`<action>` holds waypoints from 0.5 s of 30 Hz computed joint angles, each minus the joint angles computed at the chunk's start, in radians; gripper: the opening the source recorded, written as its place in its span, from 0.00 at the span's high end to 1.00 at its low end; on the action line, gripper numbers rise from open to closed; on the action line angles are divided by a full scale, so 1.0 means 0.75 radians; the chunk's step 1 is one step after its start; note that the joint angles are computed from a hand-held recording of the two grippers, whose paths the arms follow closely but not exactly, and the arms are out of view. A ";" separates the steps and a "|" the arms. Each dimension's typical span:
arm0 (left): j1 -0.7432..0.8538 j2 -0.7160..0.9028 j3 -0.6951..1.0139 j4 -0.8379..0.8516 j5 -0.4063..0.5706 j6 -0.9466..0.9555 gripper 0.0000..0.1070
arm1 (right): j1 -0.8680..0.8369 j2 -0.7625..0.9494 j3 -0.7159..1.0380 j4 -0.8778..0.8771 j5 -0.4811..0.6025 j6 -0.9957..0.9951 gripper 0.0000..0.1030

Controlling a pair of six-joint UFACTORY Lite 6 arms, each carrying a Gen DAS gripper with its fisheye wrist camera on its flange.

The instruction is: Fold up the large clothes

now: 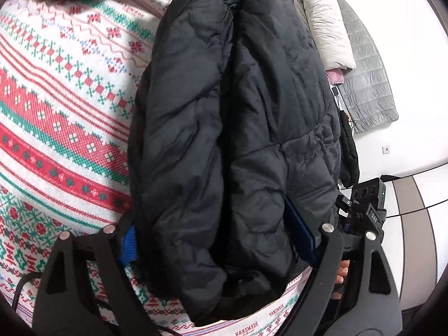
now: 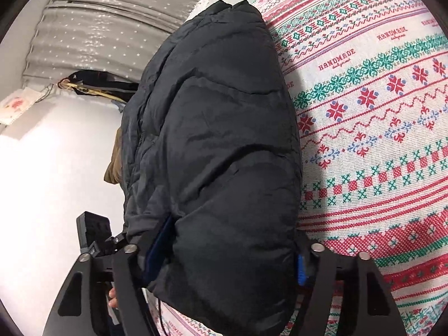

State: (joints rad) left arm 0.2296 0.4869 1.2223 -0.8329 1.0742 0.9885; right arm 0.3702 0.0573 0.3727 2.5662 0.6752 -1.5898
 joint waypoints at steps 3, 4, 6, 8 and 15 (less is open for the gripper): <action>0.003 -0.014 -0.027 -0.008 -0.013 0.004 0.18 | -0.002 -0.015 -0.011 -0.001 -0.016 -0.005 0.38; -0.005 -0.023 -0.035 -0.009 -0.026 0.007 0.18 | 0.004 -0.031 -0.012 0.006 -0.038 -0.010 0.40; -0.027 -0.061 -0.069 -0.018 -0.062 0.006 0.23 | 0.037 -0.073 -0.014 0.054 -0.091 -0.039 0.49; -0.046 -0.101 -0.100 -0.033 -0.083 0.001 0.31 | 0.072 -0.122 -0.007 0.094 -0.162 -0.062 0.53; -0.117 -0.210 -0.129 -0.050 -0.126 0.007 0.59 | 0.236 -0.240 0.071 0.392 -0.422 -0.332 0.66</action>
